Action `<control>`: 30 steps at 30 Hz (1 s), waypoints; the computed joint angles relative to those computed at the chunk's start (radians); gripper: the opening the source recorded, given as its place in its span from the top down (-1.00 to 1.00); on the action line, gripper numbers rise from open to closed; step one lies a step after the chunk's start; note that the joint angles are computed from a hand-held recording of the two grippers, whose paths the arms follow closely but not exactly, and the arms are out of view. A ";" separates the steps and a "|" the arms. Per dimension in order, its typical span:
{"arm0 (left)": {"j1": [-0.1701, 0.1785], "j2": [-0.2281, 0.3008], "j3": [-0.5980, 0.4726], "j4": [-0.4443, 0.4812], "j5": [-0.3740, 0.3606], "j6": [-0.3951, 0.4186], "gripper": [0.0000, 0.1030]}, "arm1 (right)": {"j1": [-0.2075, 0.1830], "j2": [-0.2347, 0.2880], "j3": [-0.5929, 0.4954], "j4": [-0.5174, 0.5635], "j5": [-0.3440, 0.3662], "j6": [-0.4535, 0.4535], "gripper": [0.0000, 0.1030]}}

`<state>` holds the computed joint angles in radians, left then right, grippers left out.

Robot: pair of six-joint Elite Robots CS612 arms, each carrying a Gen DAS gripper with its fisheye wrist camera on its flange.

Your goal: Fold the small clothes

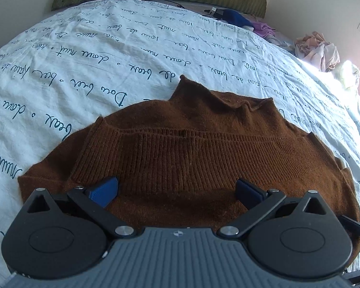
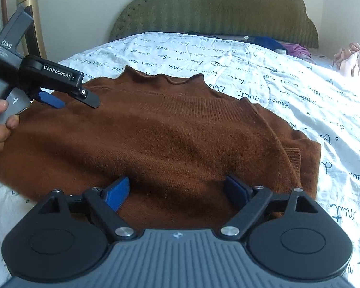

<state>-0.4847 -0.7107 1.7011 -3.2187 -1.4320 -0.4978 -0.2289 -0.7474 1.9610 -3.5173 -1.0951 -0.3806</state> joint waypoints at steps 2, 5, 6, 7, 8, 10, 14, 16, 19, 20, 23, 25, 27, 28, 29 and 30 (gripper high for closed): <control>0.005 0.002 -0.003 -0.004 -0.016 0.005 -1.00 | 0.001 -0.011 0.008 -0.010 -0.001 0.055 -0.70; 0.011 0.005 -0.004 -0.018 -0.033 0.006 -1.00 | 0.000 -0.010 0.009 -0.045 0.017 0.127 -0.70; 0.012 0.006 -0.004 -0.020 -0.035 0.009 -1.00 | 0.003 -0.008 0.007 -0.049 0.006 0.144 -0.70; 0.012 0.007 -0.004 -0.020 -0.036 0.016 -1.00 | 0.008 -0.003 0.000 -0.048 -0.016 0.157 -0.70; 0.011 0.007 -0.004 -0.019 -0.036 0.023 -1.00 | 0.013 0.003 -0.009 -0.037 -0.037 0.165 -0.70; 0.012 0.007 -0.004 -0.022 -0.040 0.035 -1.00 | 0.017 0.022 -0.023 -0.031 -0.061 0.166 -0.81; 0.014 0.008 -0.007 -0.016 -0.048 0.054 -1.00 | 0.020 0.039 -0.017 -0.096 -0.070 0.152 -0.88; 0.014 0.008 -0.010 -0.010 -0.049 0.062 -1.00 | 0.021 0.039 -0.016 -0.101 -0.072 0.157 -0.88; 0.017 0.009 -0.012 -0.007 -0.057 0.074 -1.00 | 0.019 0.049 -0.014 -0.133 -0.064 0.165 -0.91; 0.017 0.009 -0.013 -0.004 -0.057 0.078 -1.00 | 0.019 0.051 -0.013 -0.141 -0.065 0.166 -0.91; 0.015 0.010 -0.016 0.003 -0.050 0.086 -1.00 | 0.022 0.054 -0.012 -0.154 -0.072 0.168 -0.91; 0.010 0.010 -0.015 0.005 -0.033 0.095 -1.00 | 0.021 0.056 -0.011 -0.166 -0.069 0.173 -0.92; 0.003 0.011 -0.015 0.007 -0.011 0.099 -1.00 | 0.017 0.059 -0.007 -0.179 -0.057 0.182 -0.92; 0.000 0.012 -0.015 0.009 0.002 0.100 -1.00 | 0.015 0.059 -0.005 -0.183 -0.052 0.183 -0.92; -0.004 0.012 -0.016 0.013 0.014 0.103 -1.00 | 0.012 0.059 -0.003 -0.184 -0.045 0.184 -0.92; -0.009 0.011 -0.016 0.021 0.031 0.108 -1.00 | 0.009 0.059 -0.002 -0.182 -0.035 0.187 -0.92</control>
<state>-0.4932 -0.6994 1.6847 -3.1980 -1.4014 -0.3893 -0.2204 -0.6887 1.9587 -3.6997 -1.1301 -0.1931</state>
